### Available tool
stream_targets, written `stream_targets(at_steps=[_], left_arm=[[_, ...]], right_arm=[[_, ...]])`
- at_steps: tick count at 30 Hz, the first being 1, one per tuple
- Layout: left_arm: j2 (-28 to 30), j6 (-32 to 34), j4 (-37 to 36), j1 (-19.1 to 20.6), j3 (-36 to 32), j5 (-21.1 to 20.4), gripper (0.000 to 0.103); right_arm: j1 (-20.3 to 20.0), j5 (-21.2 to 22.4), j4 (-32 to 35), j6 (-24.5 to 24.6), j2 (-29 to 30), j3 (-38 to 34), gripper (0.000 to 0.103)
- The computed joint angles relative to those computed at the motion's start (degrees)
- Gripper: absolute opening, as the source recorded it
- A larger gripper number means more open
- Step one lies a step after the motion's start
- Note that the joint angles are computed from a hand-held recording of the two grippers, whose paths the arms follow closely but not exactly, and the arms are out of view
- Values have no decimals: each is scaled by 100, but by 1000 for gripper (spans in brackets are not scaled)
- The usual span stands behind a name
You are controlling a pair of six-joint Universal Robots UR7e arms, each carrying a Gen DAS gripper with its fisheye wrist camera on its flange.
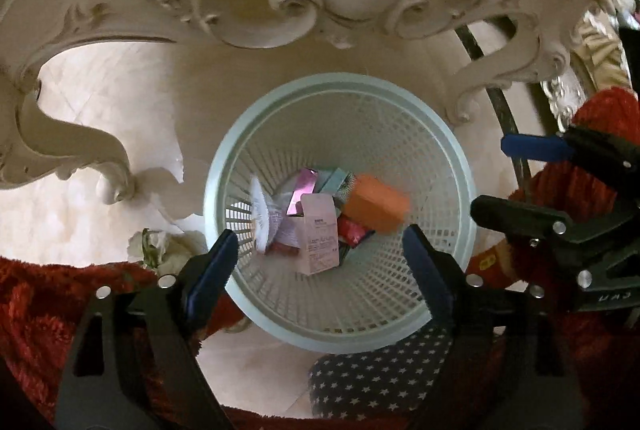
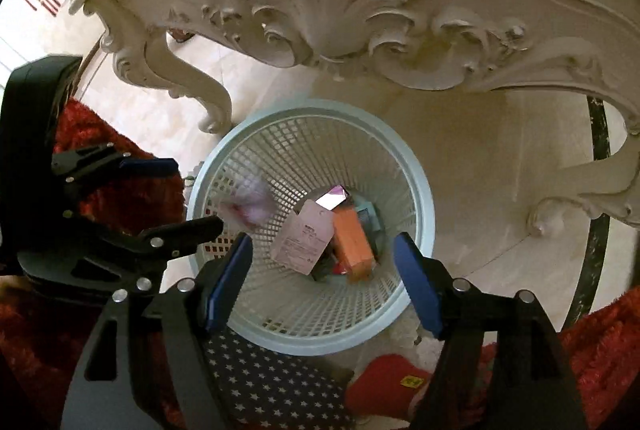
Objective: Collect trash
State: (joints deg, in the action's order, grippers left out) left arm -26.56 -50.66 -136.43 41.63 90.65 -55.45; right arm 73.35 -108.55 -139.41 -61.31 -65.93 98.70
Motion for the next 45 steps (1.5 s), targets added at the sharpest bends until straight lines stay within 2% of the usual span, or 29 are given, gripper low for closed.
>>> stream_targets(at_steps=[1,11,14,17,19,21,23,25,27,28,30,31,33,37,40,43,45], left_arm=[[-18,-24,-57,2,36,9,91],[-59,24,-313,45,125,-104,91],[-169,188,-579,-56,279,15,91],[-435,590,-656,-273,417,104,91],[-728,1053,-928,-443,562,56,91],[-1104,1642,-1250,-671,671,315,91],[-1324,2069,-1435,-830,658,971,91],[-1412,2388,-1549,-866,513,1802,91],[-1319,2552,-1512,-714,86,2801,91],[-1236,2644,-1585,-593,-145,3080,91],[-1011,2963,-1878,-299,-678,3385,91],[-918,3165,-2069,-202,-855,3441,91],[-541,3724,-2237,150,-1665,3570,91],[153,4377,-1795,650,-3225,3606,91],[631,4182,-925,993,-4425,3522,91],[861,3767,39,1182,-5144,3344,91],[1024,3498,604,1275,-5571,3374,91]], right_arm=[[-10,12,-3,20,-5,-9,69],[-55,57,111,11,-101,0,69],[-33,117,163,-33,-217,35,69],[-10,459,290,-190,-498,84,69],[-1,1065,253,-512,-850,170,69],[50,1543,115,-701,-1063,169,69],[141,1897,-69,-660,-1116,27,69],[270,2164,-240,-548,-996,-255,69],[422,2176,-628,-425,-775,-490,71],[511,2173,-872,-389,-631,-615,77],[639,2214,-1114,-333,-362,-880,80],[722,2197,-1070,-292,-196,-1096,80],[831,2200,-907,-202,98,-1531,80],[1079,1850,-864,64,797,-2357,80],[1192,1536,-700,245,1163,-2806,80],[1241,1368,-465,386,1388,-3118,80],[1262,1304,-372,427,1531,-3299,80]])
